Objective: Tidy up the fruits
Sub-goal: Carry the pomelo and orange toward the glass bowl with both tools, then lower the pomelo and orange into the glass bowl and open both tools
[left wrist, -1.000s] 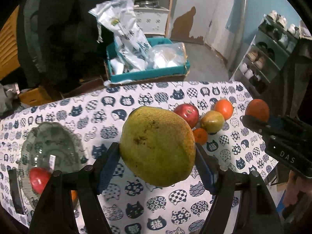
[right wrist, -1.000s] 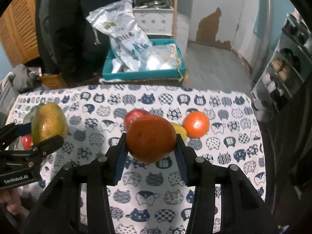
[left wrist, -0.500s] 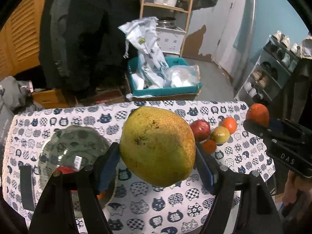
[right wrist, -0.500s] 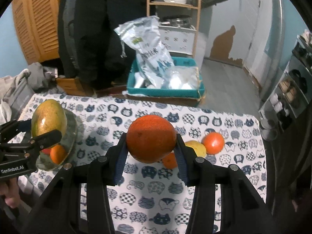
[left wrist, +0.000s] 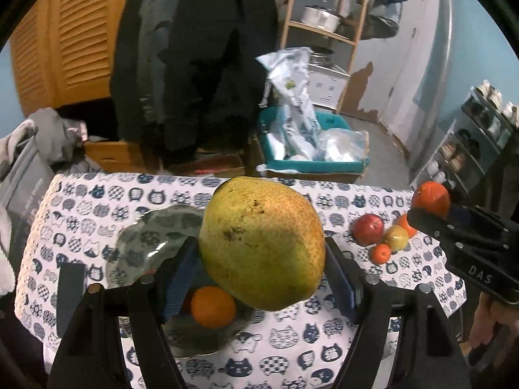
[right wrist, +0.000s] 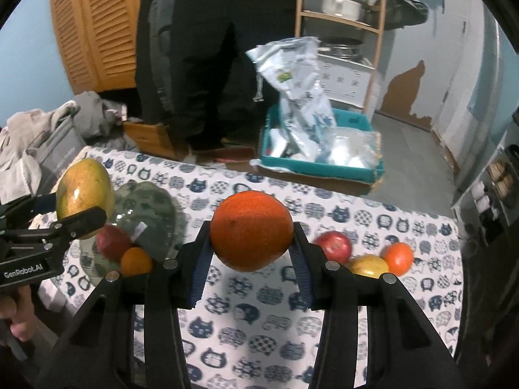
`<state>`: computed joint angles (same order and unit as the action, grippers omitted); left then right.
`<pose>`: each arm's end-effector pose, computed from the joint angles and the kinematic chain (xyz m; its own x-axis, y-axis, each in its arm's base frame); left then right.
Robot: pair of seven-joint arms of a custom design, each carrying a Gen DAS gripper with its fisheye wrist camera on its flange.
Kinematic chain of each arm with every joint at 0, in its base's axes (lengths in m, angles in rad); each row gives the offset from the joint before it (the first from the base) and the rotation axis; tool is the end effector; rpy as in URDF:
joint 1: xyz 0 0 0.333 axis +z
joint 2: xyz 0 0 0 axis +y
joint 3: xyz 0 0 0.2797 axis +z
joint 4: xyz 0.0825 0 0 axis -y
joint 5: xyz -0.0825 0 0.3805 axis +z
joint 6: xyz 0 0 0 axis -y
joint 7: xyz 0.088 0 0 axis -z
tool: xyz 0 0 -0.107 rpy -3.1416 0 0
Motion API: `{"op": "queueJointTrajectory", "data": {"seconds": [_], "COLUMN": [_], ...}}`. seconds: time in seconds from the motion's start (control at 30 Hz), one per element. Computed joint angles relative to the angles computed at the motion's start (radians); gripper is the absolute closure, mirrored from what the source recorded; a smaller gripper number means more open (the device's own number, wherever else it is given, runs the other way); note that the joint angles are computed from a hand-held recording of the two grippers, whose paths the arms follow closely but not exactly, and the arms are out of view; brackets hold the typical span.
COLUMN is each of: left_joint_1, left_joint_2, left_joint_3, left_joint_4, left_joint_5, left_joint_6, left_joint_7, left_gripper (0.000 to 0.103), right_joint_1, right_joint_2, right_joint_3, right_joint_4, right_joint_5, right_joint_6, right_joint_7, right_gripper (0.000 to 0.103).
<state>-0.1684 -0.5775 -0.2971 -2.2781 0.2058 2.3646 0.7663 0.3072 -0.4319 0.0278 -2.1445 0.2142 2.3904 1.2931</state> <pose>0.3899 -0.2190 0.6031 0.1720 -0.9732 0.1527 -0.7323 -0.2300 -0.6409 0.4538 0.1622 0.6214 0.4946 -0.8688 -0.0236 -0.6727 -0.3655 -0.6433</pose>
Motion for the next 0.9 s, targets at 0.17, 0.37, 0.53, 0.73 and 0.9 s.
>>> {"op": "queueJointTrajectory", "data": {"seconds": [0.17, 0.37, 0.53, 0.73, 0.9], "left_joint_1": [0.015, 0.038, 0.064, 0.087, 0.098], "left_joint_2": [-0.061, -0.121, -0.149, -0.163, -0.153], "left_joint_3": [0.019, 0.044, 0.052, 0.075, 0.101], "left_joint_4": [-0.055, -0.116, -0.151, -0.183, -0.209], "left_joint_5": [0.002, -0.01, -0.006, -0.013, -0.047], "left_joint_6": [-0.014, -0.022, -0.028, -0.037, -0.026], "left_joint_7": [-0.001, 0.011, 0.028, 0.059, 0.081], "left_gripper": [0.026, 0.026, 0.026, 0.026, 0.026], "right_joint_1": [0.025, 0.057, 0.082, 0.106, 0.118], "right_joint_2": [0.038, 0.094, 0.143, 0.197, 0.254], "right_joint_3": [0.027, 0.055, 0.076, 0.091, 0.097], "right_joint_4": [0.032, 0.073, 0.098, 0.118, 0.145], "right_joint_5": [0.007, 0.004, -0.007, -0.009, 0.003], "right_joint_6": [0.005, 0.007, 0.009, 0.005, 0.001], "right_joint_7": [0.014, 0.032, 0.043, 0.051, 0.06], "right_gripper": [0.058, 0.058, 0.058, 0.058, 0.058]}}
